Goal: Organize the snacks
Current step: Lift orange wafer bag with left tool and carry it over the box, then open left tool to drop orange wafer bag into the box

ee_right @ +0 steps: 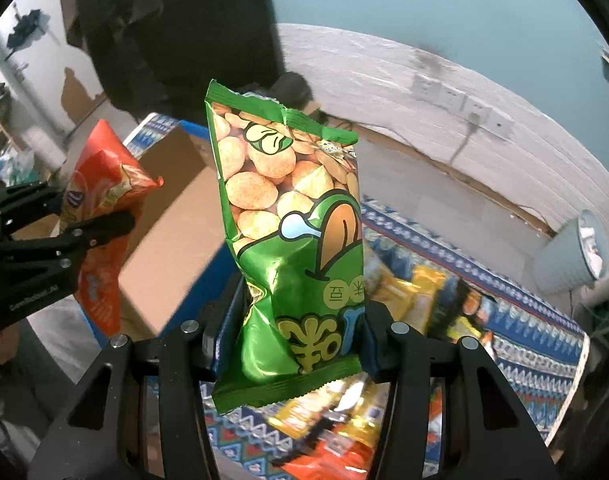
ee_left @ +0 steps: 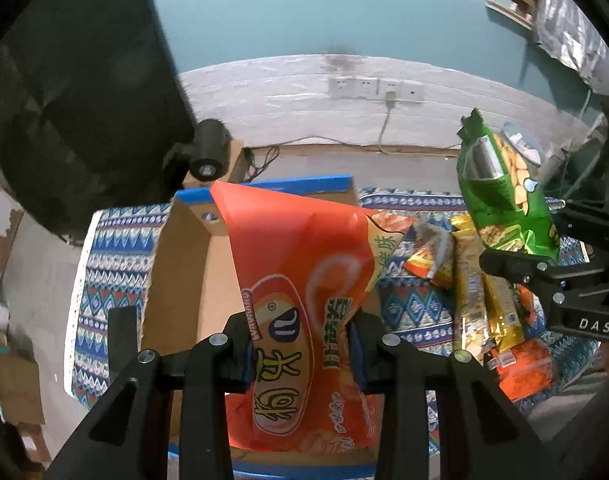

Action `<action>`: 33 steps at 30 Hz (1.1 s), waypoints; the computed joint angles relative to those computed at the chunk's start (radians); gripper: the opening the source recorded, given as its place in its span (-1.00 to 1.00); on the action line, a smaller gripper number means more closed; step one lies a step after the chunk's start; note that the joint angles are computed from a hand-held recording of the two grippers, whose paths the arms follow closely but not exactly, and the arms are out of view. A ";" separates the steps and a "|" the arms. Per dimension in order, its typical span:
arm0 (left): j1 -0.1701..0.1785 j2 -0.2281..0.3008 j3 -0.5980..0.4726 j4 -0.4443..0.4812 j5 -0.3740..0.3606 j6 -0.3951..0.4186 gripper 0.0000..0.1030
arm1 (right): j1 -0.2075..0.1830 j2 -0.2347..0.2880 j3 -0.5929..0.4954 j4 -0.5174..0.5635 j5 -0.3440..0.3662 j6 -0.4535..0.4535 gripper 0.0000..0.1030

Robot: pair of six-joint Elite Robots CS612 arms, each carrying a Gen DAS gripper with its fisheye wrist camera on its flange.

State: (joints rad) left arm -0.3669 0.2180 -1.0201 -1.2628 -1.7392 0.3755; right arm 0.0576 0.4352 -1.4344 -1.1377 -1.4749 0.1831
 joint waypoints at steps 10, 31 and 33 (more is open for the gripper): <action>0.030 -0.006 0.040 -0.011 0.027 -0.040 -0.30 | 0.040 -0.052 0.139 -0.069 0.061 -0.042 -0.04; 0.029 -0.003 0.065 0.039 0.159 -0.107 0.55 | 0.051 -0.077 0.232 -0.093 0.073 0.024 0.32; 0.026 -0.002 0.060 0.039 0.154 -0.105 0.55 | 0.048 -0.073 0.218 -0.091 0.068 0.028 0.34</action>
State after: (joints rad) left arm -0.3405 0.2155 -0.9604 -1.2239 -1.5857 0.2703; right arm 0.1058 0.3620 -1.2165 -1.2286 -1.4073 0.2109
